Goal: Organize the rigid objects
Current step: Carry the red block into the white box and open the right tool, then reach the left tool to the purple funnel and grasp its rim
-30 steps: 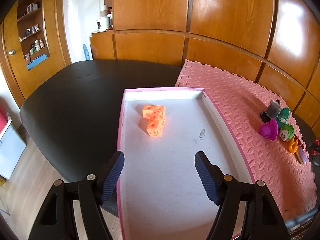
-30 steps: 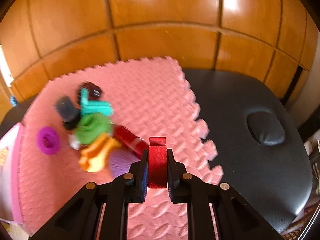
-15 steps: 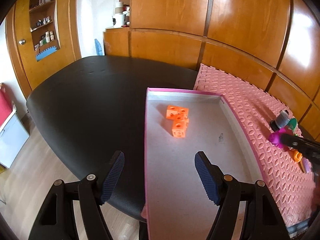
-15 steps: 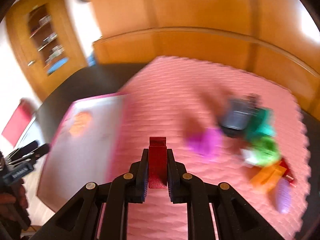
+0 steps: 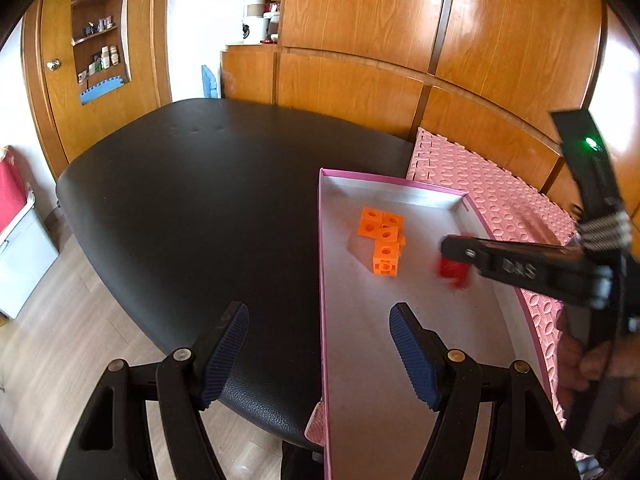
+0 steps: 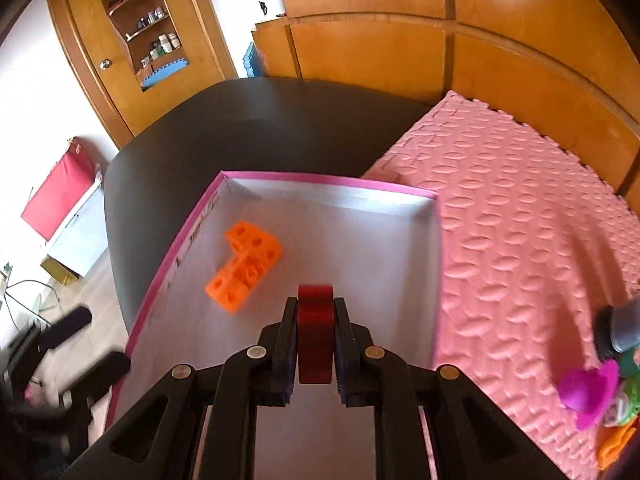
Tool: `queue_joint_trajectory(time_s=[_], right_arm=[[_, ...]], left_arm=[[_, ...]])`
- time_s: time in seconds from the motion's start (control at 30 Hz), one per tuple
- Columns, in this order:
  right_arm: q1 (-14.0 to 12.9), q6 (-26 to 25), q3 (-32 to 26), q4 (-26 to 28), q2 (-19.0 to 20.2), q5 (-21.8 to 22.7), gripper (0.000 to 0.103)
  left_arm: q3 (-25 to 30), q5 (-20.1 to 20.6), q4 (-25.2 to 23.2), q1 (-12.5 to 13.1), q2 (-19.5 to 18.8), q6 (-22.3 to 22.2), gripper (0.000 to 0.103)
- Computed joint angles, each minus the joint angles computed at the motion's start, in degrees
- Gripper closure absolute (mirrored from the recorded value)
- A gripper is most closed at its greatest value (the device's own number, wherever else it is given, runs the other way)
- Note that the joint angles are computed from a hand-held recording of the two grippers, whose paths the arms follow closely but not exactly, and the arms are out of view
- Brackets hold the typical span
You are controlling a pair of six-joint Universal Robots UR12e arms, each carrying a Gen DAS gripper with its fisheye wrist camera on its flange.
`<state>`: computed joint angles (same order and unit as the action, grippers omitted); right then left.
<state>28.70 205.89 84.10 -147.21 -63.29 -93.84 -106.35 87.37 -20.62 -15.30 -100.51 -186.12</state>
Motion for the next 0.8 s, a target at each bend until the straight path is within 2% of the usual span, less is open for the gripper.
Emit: queue_joint_trajectory(time_s=[0.07, 0.2, 0.27, 0.43, 0.8], right_arm=[[-0.3, 0.4, -0.7, -0.3, 0.7, 1.5, 0.086], [-0.3, 1.7, -0.4, -2.2, 0.7, 2.0, 0.082], [-0.3, 2.5, 0.2, -2.7, 0.2, 1.6, 0.073], [-0.2, 3.9, 2.4, -4.0, -1.6, -0.5, 0.068], [0.4, 5.8, 9.2, -8.4, -6.8, -8.2, 0.067]], left_arm=[[0.1, -0.1, -0.2, 0.0, -0.1, 0.0, 0.030], [0.1, 0.0, -0.1, -0.2, -0.1, 0.3, 0.029], [0.1, 0.2, -0.1, -0.3, -0.1, 0.4, 0.029], [0.2, 0.1, 0.3, -0.5, -0.1, 0.4, 0.026], [0.8, -0.1, 1.0, -1.9, 0.3, 3.1, 0.025]])
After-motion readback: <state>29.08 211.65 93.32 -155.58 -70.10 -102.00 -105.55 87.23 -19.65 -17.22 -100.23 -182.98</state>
